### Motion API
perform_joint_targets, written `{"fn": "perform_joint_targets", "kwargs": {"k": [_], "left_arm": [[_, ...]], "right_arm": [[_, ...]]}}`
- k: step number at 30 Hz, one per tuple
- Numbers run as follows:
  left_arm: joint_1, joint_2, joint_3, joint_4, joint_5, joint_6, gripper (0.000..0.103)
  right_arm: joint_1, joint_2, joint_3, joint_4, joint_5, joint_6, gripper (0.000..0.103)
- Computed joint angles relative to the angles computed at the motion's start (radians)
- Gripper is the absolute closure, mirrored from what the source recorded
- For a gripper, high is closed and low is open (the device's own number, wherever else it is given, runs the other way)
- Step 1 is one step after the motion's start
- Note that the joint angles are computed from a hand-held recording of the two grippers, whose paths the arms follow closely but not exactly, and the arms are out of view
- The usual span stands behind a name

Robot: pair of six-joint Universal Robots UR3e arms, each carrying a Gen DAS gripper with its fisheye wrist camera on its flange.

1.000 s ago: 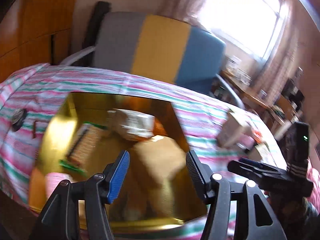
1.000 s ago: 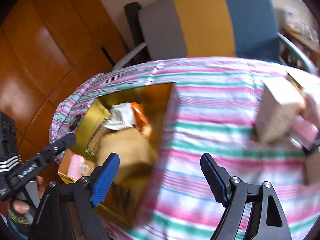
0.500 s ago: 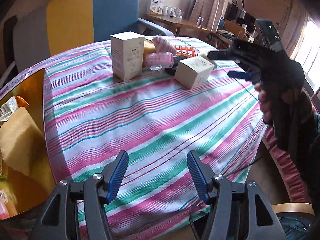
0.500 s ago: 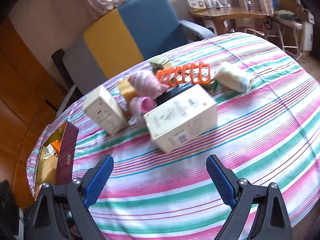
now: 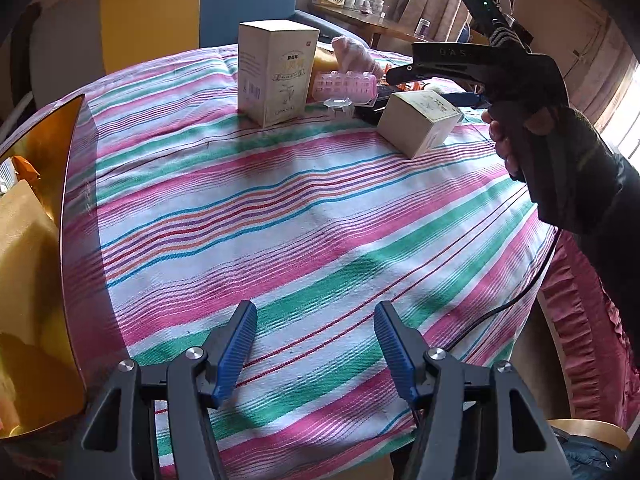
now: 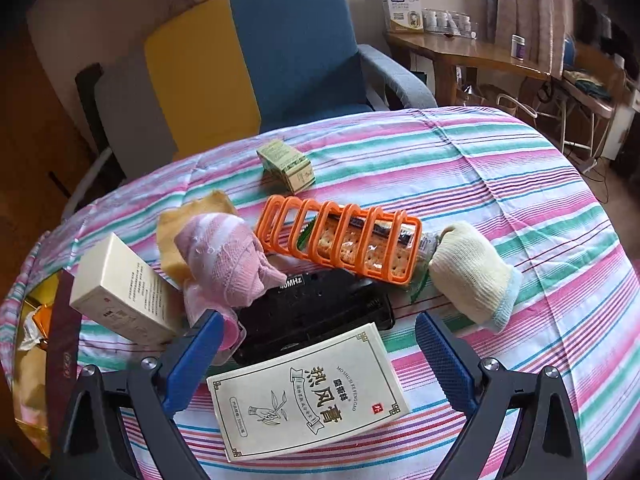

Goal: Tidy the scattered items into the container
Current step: 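Withdraw both tools from the tray toward the remaining items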

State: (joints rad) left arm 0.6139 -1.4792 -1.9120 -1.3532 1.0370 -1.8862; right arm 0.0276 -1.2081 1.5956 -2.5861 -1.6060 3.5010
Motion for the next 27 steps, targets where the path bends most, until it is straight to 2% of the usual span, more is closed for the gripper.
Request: {"fn": "perform_joint_targets", "kwargs": {"k": [4,8,11,15,19,23,27], "left_arm": [[0.009,0.002,-0.003,-0.012,-0.005,0.001,0.041],[0.025,0.015,-0.003,-0.037,-0.007,0.011,0.041],[0.041,0.039,0.008,-0.071,-0.018,0.030,0.041],[0.047,0.058,0.054,-0.101,-0.061,0.033,0.040],[0.002,0.012,0.163,-0.089,-0.108,-0.031,0.035],[-0.100,-0.084,0.264,0.033,-0.120,-0.162,0.033],[-0.185,-0.180,0.379,0.117,-0.105,-0.259,0.033]], "right_arm": [[0.035,-0.029,0.063,-0.009,0.042,-0.022,0.007],[0.078,-0.112,0.199,-0.072,0.109,-0.011,0.007],[0.113,-0.183,0.316,-0.132,0.132,0.028,0.007],[0.140,-0.304,0.491,-0.249,0.109,0.121,0.007],[0.109,-0.443,0.643,-0.322,0.065,0.216,0.004],[0.053,-0.523,0.719,-0.322,0.042,0.250,0.004],[0.009,-0.538,0.775,-0.360,0.063,0.256,0.004]]}}
